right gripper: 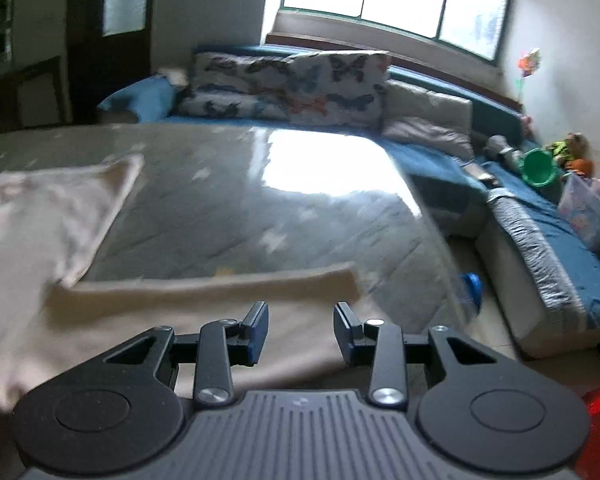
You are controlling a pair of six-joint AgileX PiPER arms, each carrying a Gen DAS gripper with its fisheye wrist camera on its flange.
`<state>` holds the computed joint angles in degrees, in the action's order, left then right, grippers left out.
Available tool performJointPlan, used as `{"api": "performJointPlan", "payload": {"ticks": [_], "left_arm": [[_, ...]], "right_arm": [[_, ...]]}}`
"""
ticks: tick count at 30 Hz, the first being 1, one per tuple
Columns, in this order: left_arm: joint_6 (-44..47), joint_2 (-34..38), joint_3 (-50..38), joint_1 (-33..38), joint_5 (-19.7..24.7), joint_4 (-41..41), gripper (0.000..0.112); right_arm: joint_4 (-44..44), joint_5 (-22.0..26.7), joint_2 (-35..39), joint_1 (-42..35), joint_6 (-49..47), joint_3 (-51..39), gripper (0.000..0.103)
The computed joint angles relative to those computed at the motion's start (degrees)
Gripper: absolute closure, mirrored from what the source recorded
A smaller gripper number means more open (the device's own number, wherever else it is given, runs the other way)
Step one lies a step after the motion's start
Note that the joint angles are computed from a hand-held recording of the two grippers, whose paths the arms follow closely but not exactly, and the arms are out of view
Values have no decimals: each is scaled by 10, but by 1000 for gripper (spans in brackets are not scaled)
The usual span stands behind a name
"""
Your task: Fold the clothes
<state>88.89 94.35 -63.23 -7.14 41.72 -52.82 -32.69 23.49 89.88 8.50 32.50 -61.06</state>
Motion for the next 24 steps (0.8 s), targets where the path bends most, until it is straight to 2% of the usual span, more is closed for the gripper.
{"api": "performJointPlan", "payload": {"ticks": [2, 6, 10, 13, 16, 19, 21, 24], "left_arm": [[-11, 4, -1, -7, 0, 9, 85], [-29, 13, -10, -9, 13, 21, 83], [-33, 20, -18, 0, 33, 19, 83], [-23, 16, -10, 2, 32, 13, 82], [-22, 10, -6, 1, 31, 12, 80], [-14, 1, -1, 4, 34, -3, 77], [-16, 1, -2, 2, 32, -5, 70], [-28, 4, -3, -3, 28, 9, 70]], "right_arm": [[12, 2, -2, 4, -15, 12, 67], [-7, -10, 7, -13, 14, 12, 66], [-24, -2, 19, -36, 45, -1, 56], [-46, 20, 28, -41, 72, -17, 57], [-51, 14, 22, -28, 74, -21, 59], [-26, -2, 12, -1, 42, -23, 59], [-6, -8, 13, 19, 15, -28, 59], [30, -10, 28, 47, -29, -42, 59]]}}
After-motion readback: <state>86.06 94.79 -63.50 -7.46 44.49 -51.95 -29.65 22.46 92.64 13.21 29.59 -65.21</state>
